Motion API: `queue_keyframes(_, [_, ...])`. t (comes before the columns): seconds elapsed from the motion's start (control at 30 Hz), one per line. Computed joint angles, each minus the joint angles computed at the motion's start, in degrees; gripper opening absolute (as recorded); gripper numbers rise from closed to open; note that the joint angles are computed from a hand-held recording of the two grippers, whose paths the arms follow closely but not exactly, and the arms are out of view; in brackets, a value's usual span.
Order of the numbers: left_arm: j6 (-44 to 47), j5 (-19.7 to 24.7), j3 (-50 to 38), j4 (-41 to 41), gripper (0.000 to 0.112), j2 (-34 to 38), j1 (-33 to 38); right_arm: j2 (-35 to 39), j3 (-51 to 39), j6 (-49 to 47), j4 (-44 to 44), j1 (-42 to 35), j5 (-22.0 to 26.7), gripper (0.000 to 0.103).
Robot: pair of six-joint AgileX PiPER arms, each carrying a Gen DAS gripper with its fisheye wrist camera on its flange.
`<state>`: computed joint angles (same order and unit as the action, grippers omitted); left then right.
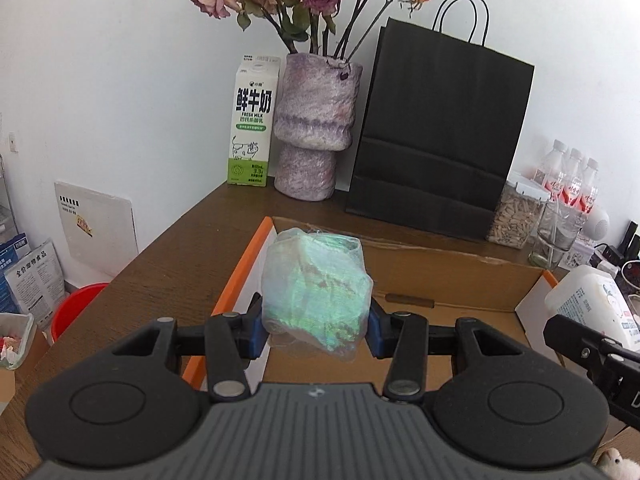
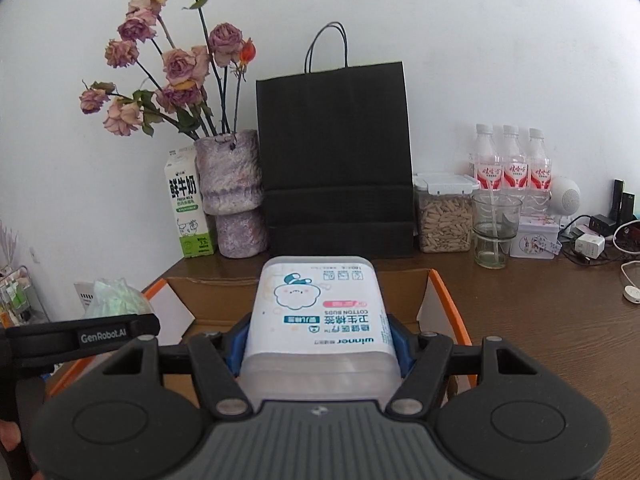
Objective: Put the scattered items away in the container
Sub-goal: 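Carry both items over the box and open both grippers to drop them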
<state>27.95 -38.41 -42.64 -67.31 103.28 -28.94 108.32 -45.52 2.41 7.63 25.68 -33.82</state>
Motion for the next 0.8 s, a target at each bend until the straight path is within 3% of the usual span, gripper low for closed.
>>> queue_keyframes(0.37, [4.9, 1.88, -1.72, -3.58, 0.051, 2.02, -0.4, 2.16, -2.56, -8.47, 10.85, 1.41, 3.91, 0.065])
queue_keyframes(0.43, [6.61, 1.3, -1.87, -5.19, 0.062, 2.14, -1.07, 2.46, -3.39, -9.0, 11.64, 1.35, 5.91, 0.073])
queue_keyframes(0.5, [6.98, -0.13, -1.57, -6.36, 0.103, 1.95, -2.05, 2.46, -3.2, -10.57, 13.8, 1.8, 5.86, 0.1])
queue_keyframes(0.57, [4.09, -3.72, -0.12, -5.4, 0.103, 1.54, -3.72, 1.93, -1.78, -11.09, 14.66, 2.31, 3.77, 0.102])
queue_keyframes(0.8, [1.85, -6.18, 1.63, -5.12, 0.103, -0.1, -4.84, -0.9, 1.7, -7.76, 11.9, 1.88, 0.79, 0.103])
